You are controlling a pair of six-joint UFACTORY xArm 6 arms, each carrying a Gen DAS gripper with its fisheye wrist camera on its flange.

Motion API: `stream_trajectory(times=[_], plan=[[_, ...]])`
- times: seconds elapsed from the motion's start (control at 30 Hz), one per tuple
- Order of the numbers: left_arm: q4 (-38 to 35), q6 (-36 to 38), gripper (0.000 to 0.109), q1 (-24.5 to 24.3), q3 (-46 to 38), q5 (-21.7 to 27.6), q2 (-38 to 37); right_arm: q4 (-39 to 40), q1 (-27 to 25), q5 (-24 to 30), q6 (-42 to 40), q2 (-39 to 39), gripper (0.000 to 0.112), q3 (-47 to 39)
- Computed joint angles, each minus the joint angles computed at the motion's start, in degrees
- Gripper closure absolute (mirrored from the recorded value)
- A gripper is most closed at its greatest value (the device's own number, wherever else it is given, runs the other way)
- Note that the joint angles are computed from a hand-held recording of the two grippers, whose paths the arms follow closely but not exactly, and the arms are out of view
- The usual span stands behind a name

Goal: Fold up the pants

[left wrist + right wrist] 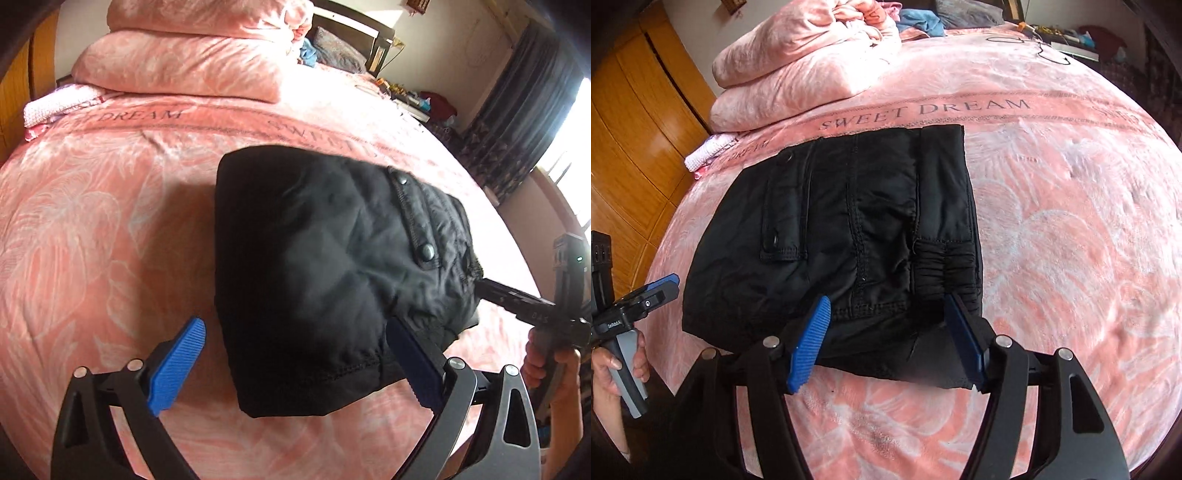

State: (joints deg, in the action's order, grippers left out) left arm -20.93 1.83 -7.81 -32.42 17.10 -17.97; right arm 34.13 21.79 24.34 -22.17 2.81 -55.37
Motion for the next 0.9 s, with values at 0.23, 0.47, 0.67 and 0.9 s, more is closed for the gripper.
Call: stream_trajectory(times=[0.23,0.47,0.67,0.9], plan=[[23.28,-20.6,0.009,0.72,4.02,1.9,-7.74,-17.35,0.89,-4.72,22.22,-9.13,0.018,7.66],[36.54,-31.68,0.009,-1.43,3.88,11.56,-16.16,-42.04,2.9,-3.66,43.84,-19.7,0.012,14.2],[36.04,-33.59,0.009,-1.92,6.05,11.56,-20.7,-45.9,5.46,-0.87,46.71,-24.08,0.012,15.73],[38.39,-35.79,0.009,-3.11,7.66,14.21,-23.55,-48.01,7.11,2.29,50.38,-26.09,0.012,16.21]])
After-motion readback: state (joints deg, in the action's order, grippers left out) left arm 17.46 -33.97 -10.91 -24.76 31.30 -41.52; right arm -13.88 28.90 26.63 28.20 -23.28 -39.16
